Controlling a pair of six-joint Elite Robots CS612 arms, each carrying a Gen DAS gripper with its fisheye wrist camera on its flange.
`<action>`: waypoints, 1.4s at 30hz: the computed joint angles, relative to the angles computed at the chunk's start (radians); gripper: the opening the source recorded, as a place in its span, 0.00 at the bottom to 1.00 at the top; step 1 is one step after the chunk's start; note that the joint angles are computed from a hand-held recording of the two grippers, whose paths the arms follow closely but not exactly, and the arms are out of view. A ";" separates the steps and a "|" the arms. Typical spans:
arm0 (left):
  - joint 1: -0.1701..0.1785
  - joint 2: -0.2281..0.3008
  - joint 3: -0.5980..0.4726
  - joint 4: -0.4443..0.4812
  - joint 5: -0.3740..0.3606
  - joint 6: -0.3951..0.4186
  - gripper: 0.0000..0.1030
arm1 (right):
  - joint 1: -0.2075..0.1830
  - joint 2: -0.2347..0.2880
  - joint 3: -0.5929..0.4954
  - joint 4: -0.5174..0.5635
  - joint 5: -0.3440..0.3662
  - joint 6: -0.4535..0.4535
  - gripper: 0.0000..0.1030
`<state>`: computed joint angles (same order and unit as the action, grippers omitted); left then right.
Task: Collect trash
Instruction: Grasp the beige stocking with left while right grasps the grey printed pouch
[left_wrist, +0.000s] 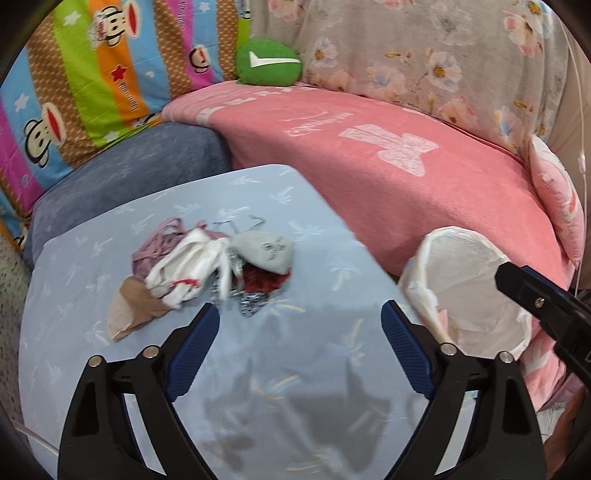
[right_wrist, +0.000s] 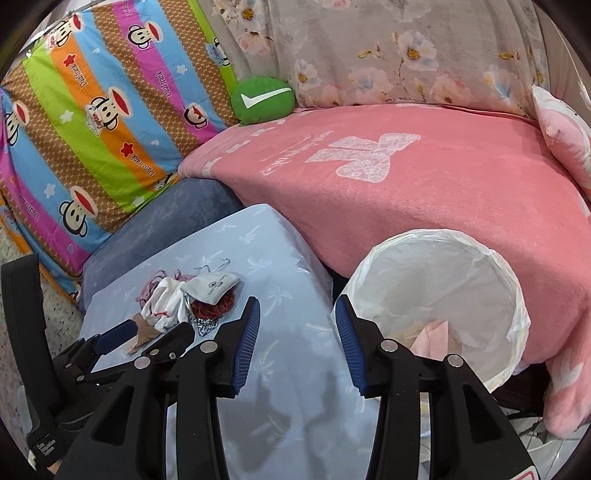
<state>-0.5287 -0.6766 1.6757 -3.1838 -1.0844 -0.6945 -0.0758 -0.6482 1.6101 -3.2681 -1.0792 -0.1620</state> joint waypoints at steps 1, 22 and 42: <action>0.003 -0.003 0.009 0.003 0.007 -0.013 0.85 | 0.006 0.000 0.001 0.002 -0.001 -0.006 0.43; 0.123 -0.019 0.120 0.039 -0.003 -0.171 0.88 | 0.144 0.070 -0.127 0.112 -0.056 -0.068 0.50; 0.193 0.038 0.067 0.021 -0.187 -0.200 0.62 | 0.211 0.197 -0.345 0.328 -0.114 -0.061 0.27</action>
<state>-0.3354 -0.6384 1.7422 -3.1624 -1.2709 -0.8945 0.1353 -0.4510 1.2655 -2.9402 -1.1931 -0.2228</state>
